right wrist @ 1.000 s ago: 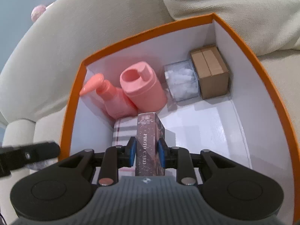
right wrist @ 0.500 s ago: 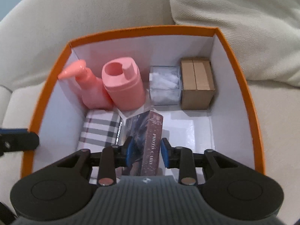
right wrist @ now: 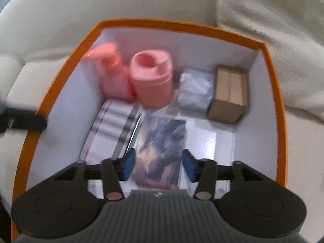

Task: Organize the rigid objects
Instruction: 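Open the left tool releasing the plaid case while the right tool releases the photo card box, then withdraw both tools from the shoebox toward the remaining sofa items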

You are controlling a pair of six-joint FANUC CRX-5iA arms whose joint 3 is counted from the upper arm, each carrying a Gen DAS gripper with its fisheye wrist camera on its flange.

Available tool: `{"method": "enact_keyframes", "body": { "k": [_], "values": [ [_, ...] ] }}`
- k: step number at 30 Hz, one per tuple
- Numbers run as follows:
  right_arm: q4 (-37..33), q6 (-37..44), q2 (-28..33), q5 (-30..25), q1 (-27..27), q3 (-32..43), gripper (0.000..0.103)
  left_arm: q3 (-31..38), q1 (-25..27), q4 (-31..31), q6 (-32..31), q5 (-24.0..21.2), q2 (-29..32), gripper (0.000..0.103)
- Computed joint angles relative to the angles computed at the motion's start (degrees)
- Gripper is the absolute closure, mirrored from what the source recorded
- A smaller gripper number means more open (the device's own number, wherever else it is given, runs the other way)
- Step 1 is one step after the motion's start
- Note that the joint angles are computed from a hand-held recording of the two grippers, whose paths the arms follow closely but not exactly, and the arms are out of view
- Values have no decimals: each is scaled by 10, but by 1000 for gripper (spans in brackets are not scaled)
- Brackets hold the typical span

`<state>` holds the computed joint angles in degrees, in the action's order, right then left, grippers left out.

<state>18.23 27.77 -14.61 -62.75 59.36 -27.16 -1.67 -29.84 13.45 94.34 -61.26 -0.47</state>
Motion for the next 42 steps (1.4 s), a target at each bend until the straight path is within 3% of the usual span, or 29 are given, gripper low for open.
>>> {"method": "enact_keyframes", "body": {
  "k": [3,6,16,24,27,29,31,33,37,39,42],
  "values": [
    [-21,80,17,-35,8,18,37,1,-1,-1,2,-1,1,89],
    [-25,131,25,-51,16,19,44,0,2,5,0,-2,0,89],
    [47,208,44,-32,42,-6,60,-3,9,18,-3,-4,2,89],
    [46,172,42,-31,38,-6,60,-5,8,17,1,-2,0,89],
    [2,148,23,-29,32,6,51,-6,7,17,4,-1,-1,89],
    [-34,129,21,-31,20,23,50,-5,6,15,8,0,-1,89],
    [-88,122,15,-18,0,38,57,-7,6,16,10,2,-3,89],
    [-122,116,17,-10,-14,50,70,-10,8,19,7,2,-6,89],
    [-117,82,28,-8,17,58,74,-14,10,21,5,3,-10,89],
    [-137,89,37,-1,13,66,83,-14,10,21,7,4,-11,89],
    [-147,85,46,9,8,75,87,-17,11,24,6,6,-13,89]
  ]
}}
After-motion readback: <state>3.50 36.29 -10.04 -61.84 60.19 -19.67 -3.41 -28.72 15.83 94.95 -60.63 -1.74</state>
